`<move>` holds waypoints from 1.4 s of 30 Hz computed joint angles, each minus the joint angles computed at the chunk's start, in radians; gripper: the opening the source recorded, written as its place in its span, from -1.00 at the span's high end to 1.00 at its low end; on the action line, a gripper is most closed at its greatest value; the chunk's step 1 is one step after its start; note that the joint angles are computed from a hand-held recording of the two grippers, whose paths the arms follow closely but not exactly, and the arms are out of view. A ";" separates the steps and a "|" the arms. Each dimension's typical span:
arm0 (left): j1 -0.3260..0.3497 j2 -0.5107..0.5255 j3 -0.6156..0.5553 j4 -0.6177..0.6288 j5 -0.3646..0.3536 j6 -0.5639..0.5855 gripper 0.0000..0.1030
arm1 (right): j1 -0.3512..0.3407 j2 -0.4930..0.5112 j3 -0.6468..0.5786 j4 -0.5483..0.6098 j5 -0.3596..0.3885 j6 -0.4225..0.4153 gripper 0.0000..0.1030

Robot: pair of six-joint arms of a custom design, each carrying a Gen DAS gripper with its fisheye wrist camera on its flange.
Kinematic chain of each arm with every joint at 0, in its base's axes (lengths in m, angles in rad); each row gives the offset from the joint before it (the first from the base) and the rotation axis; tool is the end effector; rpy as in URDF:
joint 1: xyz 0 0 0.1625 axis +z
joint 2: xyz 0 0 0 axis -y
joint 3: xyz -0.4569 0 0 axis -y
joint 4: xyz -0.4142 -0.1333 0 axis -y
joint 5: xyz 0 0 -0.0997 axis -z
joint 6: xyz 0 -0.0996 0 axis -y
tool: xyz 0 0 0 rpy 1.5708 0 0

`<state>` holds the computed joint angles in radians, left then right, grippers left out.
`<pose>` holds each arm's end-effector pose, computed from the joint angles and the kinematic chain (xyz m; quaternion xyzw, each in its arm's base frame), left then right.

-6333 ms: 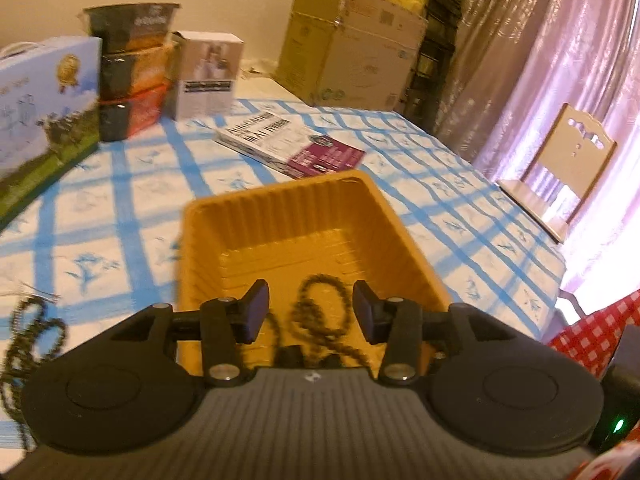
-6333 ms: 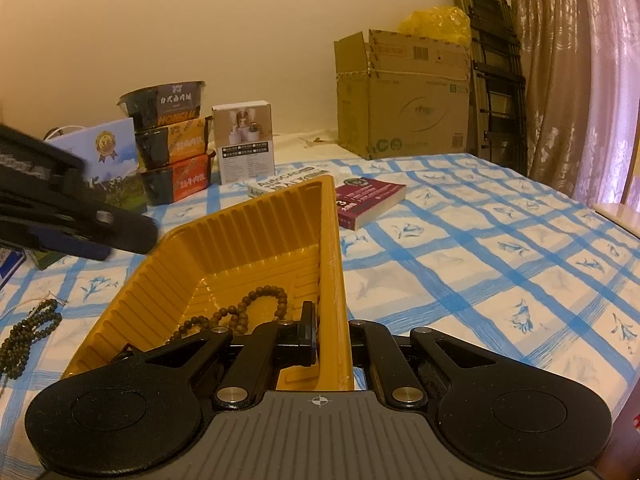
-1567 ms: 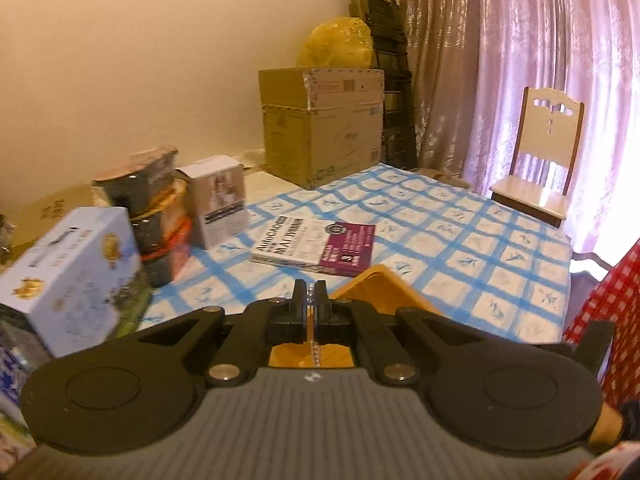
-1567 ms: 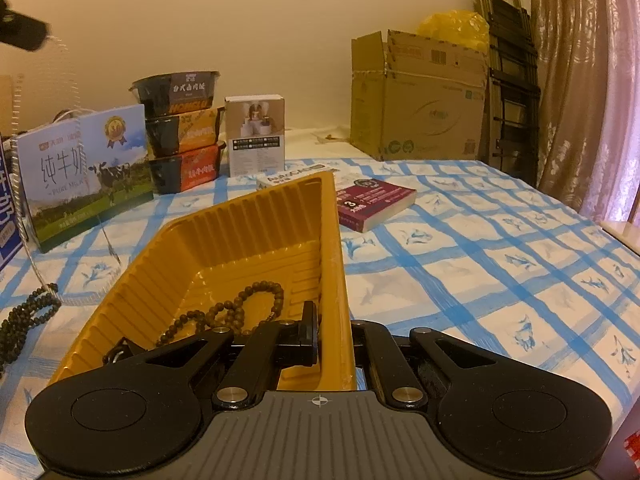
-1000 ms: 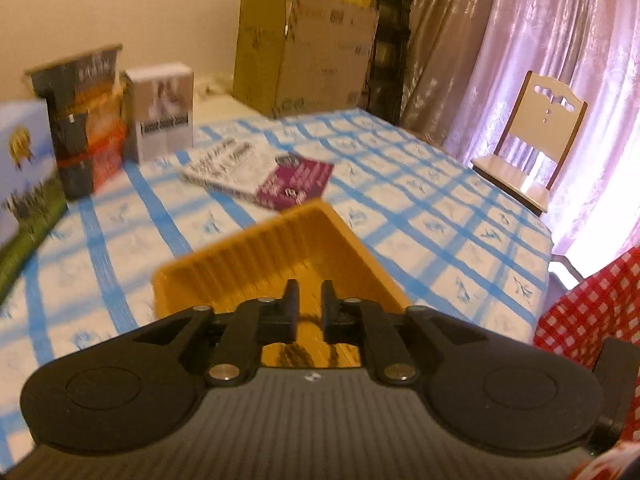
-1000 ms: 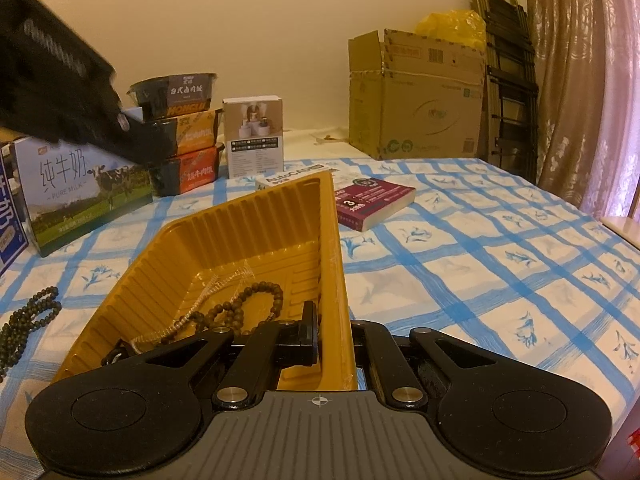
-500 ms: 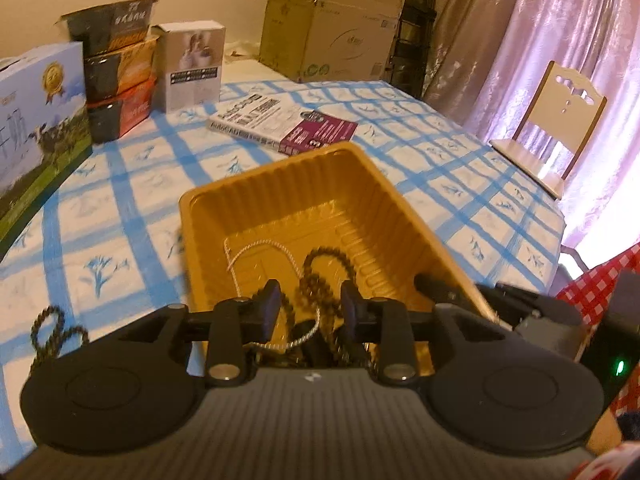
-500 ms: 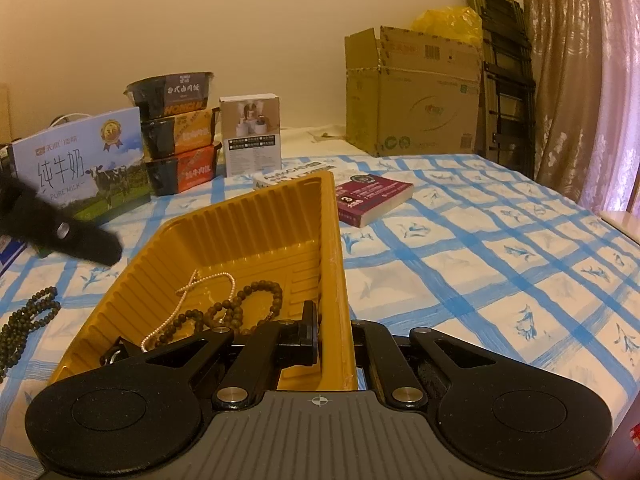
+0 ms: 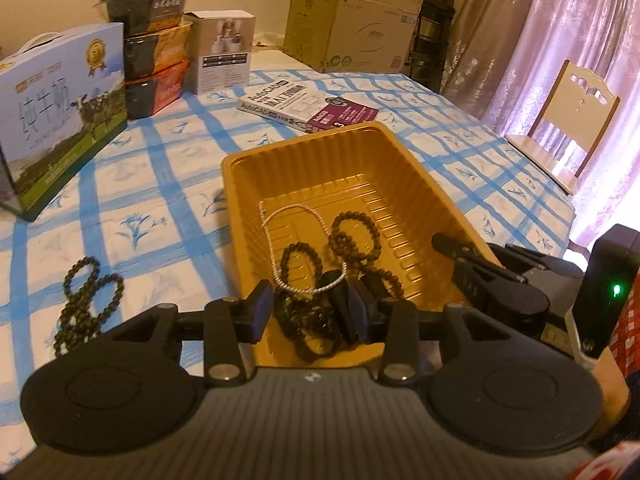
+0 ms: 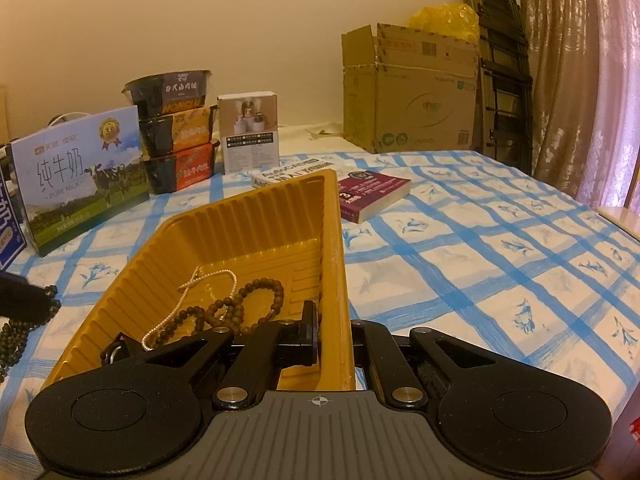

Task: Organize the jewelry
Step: 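Return the left gripper to the pile and grasp the dark bead strand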

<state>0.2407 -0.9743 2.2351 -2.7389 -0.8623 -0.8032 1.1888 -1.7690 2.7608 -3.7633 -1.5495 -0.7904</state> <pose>-0.4144 -0.3057 0.0615 0.2595 0.9004 -0.2824 0.2054 0.0267 -0.2969 0.3207 0.1732 -0.8067 0.4755 0.3052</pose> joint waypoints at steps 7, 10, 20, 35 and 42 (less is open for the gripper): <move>-0.033 -0.061 0.043 0.104 0.018 -0.070 0.20 | -0.002 -0.005 0.003 0.003 0.001 0.000 0.92; -0.046 -0.098 0.068 0.170 0.029 -0.116 0.16 | -0.002 -0.003 0.003 -0.001 0.002 -0.001 0.92; -0.076 -0.230 0.152 0.455 0.038 -0.357 0.03 | 0.000 -0.003 0.004 -0.003 -0.001 -0.001 0.92; 0.025 -0.195 0.182 0.509 0.168 -0.430 -0.32 | -0.005 -0.011 0.008 0.002 0.001 -0.007 0.92; 0.106 -0.157 0.178 0.405 0.212 -0.391 -0.35 | -0.004 -0.009 0.009 -0.002 -0.001 -0.008 0.92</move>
<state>0.3462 -1.1314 2.4136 -2.3343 -0.6503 -1.1946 1.1853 -1.7778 2.7694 -3.7649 -1.5504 -0.7987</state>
